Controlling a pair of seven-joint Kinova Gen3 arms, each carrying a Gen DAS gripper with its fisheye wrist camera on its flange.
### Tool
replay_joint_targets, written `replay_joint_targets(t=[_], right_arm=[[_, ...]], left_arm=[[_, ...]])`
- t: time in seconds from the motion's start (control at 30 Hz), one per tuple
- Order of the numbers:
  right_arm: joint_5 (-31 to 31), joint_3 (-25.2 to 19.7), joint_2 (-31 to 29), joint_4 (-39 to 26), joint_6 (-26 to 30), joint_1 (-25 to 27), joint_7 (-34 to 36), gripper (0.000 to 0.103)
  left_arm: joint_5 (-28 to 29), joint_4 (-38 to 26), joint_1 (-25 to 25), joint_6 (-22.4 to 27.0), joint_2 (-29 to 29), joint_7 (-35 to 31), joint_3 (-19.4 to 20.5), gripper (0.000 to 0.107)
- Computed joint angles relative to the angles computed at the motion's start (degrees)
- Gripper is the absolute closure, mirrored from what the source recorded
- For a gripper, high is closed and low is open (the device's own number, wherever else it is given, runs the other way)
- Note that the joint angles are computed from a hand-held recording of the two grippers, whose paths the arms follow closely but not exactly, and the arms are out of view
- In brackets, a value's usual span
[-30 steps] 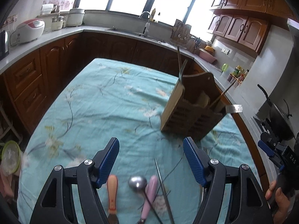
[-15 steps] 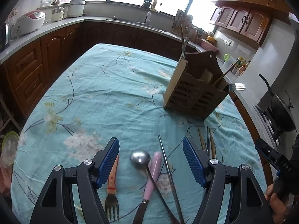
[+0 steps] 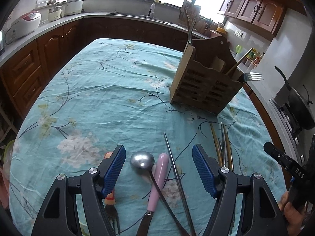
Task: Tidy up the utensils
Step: 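Close the left tool on a metal chopstick while the right tool grasps a wooden chopstick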
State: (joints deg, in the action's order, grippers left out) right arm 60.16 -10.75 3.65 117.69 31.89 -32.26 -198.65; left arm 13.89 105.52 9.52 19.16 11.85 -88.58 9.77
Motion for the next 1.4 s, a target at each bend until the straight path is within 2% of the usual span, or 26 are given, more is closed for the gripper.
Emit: replay_joint_targets(t=[0.17, 0.3, 0.5, 0.77, 1.0, 1.17, 1.23, 1.3, 1.4], right_arm=[[-3.3, 0.8, 1.4, -0.9, -1.3, 0.9, 3.9, 0.058], [-8.7, 2.2, 3.2, -2.6, -2.7, 1.8, 10.6, 0.068], [-17.0, 4.8, 6.7, -6.1, -4.9, 2.9, 22.3, 0.071], [-28.4, 6.9, 12.4, -12.4, -4.7, 5.4, 37.5, 0.079], [-37.4, 8.0, 16.4, -17.3, -2.3, 6.9, 48.5, 0.085], [-38.7, 11.4, 17.4, -17.7, -2.5, 4.0, 49.7, 0.088], [-39.4, 11.7, 17.6, -18.0, -2.4, 3.9, 50.4, 0.088], [-40.2, 11.9, 17.6, -18.1, -2.5, 4.0, 50.9, 0.088], [-41.6, 11.8, 17.5, -17.5, -3.9, 4.9, 52.3, 0.089]], left_arm=[[-4.0, -3.4, 2.7, 2.3, 2.6, 3.3, -1.8, 0.040], [-6.3, -7.3, 3.6, 5.5, 5.6, 4.3, -2.1, 0.049], [-9.7, -13.4, 5.5, 10.1, 10.4, 5.6, -3.2, 0.055], [-8.0, -21.3, 3.4, 16.6, 16.6, 2.3, -1.5, 0.068], [-8.1, -25.4, 4.6, 19.0, 19.8, 1.3, -2.2, 0.073], [-9.0, -27.9, 5.9, 20.5, 21.4, 0.8, -2.4, 0.085], [-9.3, -28.4, 6.4, 20.7, 21.6, 1.1, -2.7, 0.088], [-9.6, -28.1, 6.7, 20.4, 21.4, 1.3, -2.9, 0.097], [-8.9, -28.1, 6.0, 20.3, 21.6, 1.1, -2.4, 0.101]])
